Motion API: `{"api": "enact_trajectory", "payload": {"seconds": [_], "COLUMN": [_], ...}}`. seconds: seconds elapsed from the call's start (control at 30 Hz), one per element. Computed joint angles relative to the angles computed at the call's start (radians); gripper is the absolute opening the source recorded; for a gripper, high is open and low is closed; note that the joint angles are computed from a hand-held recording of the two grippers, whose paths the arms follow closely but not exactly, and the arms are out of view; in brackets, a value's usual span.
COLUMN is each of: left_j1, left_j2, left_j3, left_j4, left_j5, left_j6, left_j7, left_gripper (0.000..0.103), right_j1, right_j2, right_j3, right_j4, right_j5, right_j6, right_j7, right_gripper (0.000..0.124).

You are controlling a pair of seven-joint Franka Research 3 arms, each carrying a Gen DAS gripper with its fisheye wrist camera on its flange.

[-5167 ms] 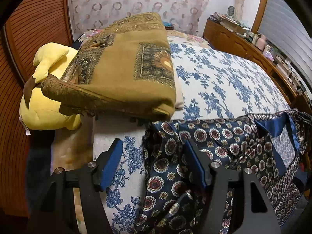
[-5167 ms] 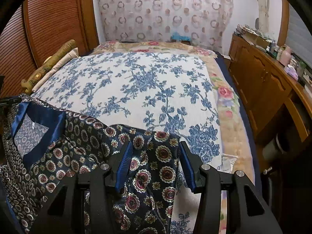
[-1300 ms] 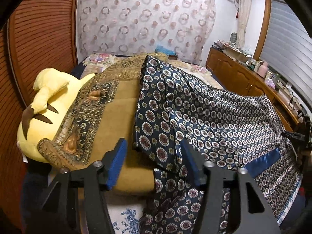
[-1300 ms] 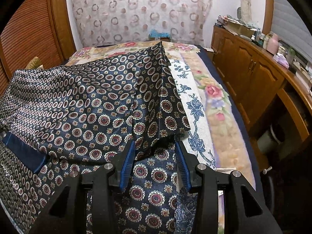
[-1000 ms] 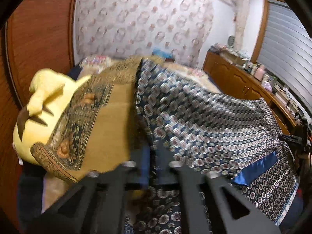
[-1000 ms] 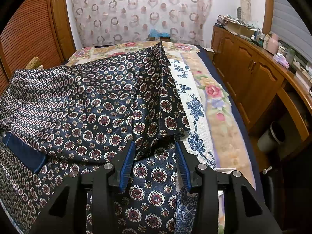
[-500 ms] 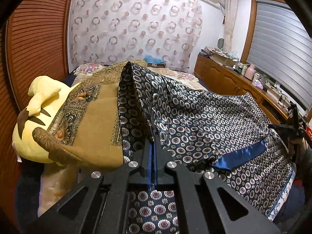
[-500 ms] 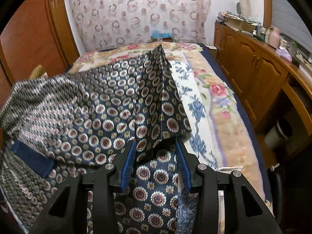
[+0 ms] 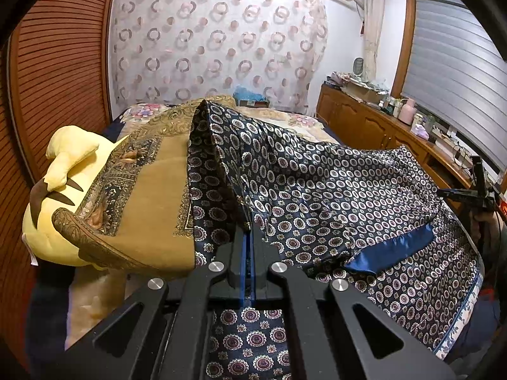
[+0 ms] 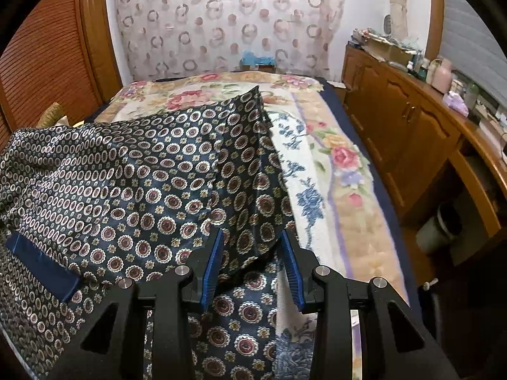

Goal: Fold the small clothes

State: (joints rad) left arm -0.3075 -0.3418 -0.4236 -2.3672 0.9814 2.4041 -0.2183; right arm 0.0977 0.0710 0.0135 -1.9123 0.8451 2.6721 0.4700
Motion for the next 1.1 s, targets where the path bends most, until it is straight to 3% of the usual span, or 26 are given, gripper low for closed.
{"api": "enact_trajectory", "payload": {"seconds": [0.13,0.23,0.5,0.6,0.67,0.8,1.1], "left_j1": [-0.001,0.0,-0.008,-0.008,-0.007,0.001,0.001], "left_j2": [0.006,0.01,0.02,-0.004,-0.028,-0.073,-0.161], "left_j3": [0.001,0.005,0.003,0.002,0.001,-0.012,-0.047], "left_j4": [-0.002,-0.004,0.014,0.005,-0.006,-0.024,-0.08], "left_j5": [0.001,0.002,0.003,0.007,0.007,0.005,-0.039], "left_j6": [0.007,0.016,0.018,0.025,0.031,0.025,0.007], "left_j7": [-0.007,-0.013,0.011,-0.001,-0.008,-0.021,-0.041], "left_gripper": [0.002,0.002,0.002,0.001,0.001,0.001,0.001], "right_j1": [0.006,0.011,0.022,0.01,-0.013,-0.035,-0.051], "right_j2": [-0.033,-0.043,0.047,0.073,0.068,0.018,-0.11], "right_j3": [0.003,-0.002,0.0,0.012,0.024,0.024,-0.06], "right_j4": [-0.028,-0.026,0.057,0.088,0.095,0.072,-0.029], "right_j5": [0.039,0.068,-0.111,-0.124,-0.055,0.098,0.264], "right_j6": [0.045,0.024,-0.009,-0.043,-0.087,-0.146,-0.268], "right_j7": [-0.043,-0.055,0.081,0.085,0.023,-0.104,-0.273], "right_gripper": [0.039,0.04,0.039,0.011,0.002,0.001,0.001]}}
